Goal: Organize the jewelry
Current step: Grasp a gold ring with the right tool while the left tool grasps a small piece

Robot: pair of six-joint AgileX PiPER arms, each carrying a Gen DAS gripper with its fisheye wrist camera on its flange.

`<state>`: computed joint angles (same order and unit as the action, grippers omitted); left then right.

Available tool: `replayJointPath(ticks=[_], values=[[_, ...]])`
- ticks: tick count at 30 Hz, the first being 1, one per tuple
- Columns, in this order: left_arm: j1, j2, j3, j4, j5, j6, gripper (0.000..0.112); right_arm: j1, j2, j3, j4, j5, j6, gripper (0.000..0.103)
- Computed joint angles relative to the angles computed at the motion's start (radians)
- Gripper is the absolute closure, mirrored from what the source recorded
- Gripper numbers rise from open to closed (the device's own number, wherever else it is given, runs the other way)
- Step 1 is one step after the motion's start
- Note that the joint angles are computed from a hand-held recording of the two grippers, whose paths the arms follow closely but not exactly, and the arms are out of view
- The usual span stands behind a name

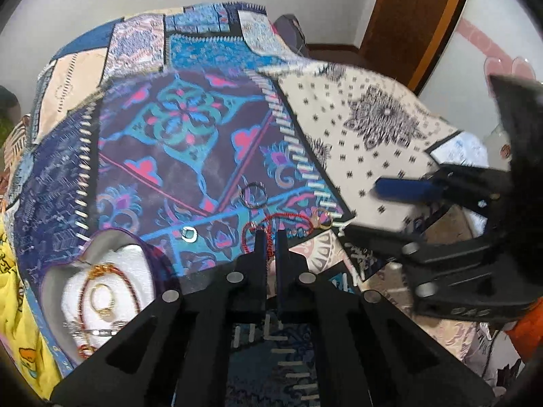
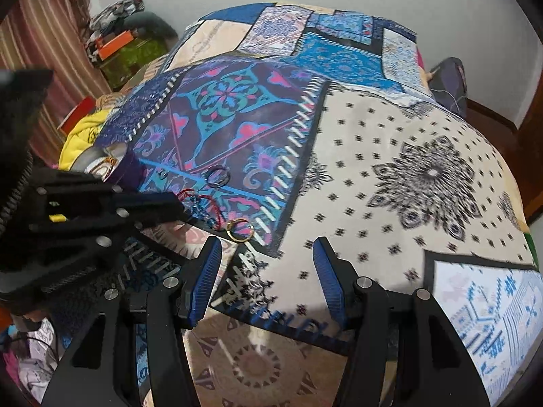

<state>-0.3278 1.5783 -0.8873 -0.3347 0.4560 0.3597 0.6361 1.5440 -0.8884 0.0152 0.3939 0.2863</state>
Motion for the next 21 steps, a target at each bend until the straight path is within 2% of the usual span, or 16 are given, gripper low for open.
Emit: replayJointPath(ticks=[4, 6, 8, 12, 13, 14, 15, 21], values=[[0.018, -0.054, 0.004, -0.030, 0.006, 0.034, 0.110, -0.003, 0.040, -0.040, 0.064, 0.013, -0.079, 0.052], [0.034, -0.080, 0.003, -0.057, 0.014, 0.059, 0.110, 0.003, 0.062, -0.056, 0.020, 0.014, -0.030, 0.060], [0.046, -0.096, -0.002, -0.072, 0.023, 0.077, 0.110, -0.003, 0.088, -0.074, 0.055, 0.026, -0.069, 0.065], [0.069, -0.129, -0.007, -0.108, 0.040, 0.115, 0.110, 0.004, 0.103, -0.081, 0.051, 0.019, -0.058, 0.067], [0.071, -0.134, -0.006, -0.116, 0.042, 0.123, 0.110, 0.006, 0.104, -0.081, 0.053, 0.015, -0.057, 0.069], [0.072, -0.140, -0.006, -0.121, 0.043, 0.126, 0.110, 0.008, 0.108, -0.081, 0.052, 0.011, -0.058, 0.079], [0.074, -0.146, -0.005, -0.124, 0.042, 0.129, 0.110, 0.011, 0.111, -0.080, 0.038, 0.003, -0.045, 0.084], [0.083, -0.169, -0.006, -0.164, 0.050, 0.160, 0.110, 0.008, 0.109, -0.083, 0.035, 0.000, -0.025, 0.085]])
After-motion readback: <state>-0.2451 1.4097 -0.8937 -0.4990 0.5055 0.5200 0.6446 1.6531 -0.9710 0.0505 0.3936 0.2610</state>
